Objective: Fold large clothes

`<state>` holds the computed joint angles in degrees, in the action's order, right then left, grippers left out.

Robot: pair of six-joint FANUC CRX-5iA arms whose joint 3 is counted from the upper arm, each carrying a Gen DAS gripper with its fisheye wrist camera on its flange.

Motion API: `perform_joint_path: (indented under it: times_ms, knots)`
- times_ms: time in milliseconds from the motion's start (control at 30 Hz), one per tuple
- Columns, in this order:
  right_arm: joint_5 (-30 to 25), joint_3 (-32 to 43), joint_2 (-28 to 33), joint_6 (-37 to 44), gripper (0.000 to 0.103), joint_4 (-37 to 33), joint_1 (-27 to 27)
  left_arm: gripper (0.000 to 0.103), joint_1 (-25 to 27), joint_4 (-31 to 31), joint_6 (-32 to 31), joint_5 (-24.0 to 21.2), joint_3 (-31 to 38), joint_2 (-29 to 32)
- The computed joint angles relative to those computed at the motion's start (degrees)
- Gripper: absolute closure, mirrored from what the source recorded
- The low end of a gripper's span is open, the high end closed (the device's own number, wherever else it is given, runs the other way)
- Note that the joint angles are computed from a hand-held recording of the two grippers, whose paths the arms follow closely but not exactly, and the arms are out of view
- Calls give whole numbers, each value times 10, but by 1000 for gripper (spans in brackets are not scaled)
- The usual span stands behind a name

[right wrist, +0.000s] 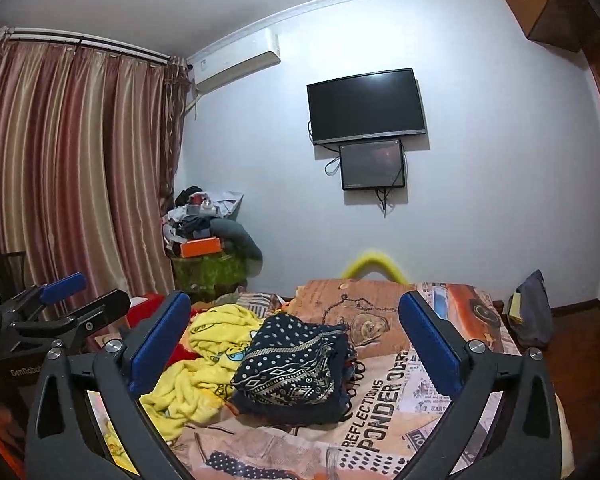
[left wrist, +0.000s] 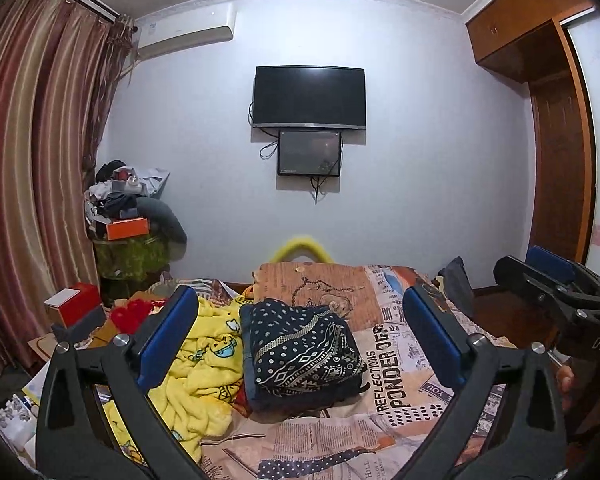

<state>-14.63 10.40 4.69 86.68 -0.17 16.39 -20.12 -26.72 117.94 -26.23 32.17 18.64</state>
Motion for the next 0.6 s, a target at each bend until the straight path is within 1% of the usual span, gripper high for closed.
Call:
perform_joint_path:
  times_ms: [300, 600]
  knots:
    - [-17, 1, 0, -2, 0, 2, -1, 0, -1, -6, 1, -10, 4, 5]
    - [-34, 12, 1, 15, 0, -18, -7, 0, 5, 14, -22, -9, 6, 11]
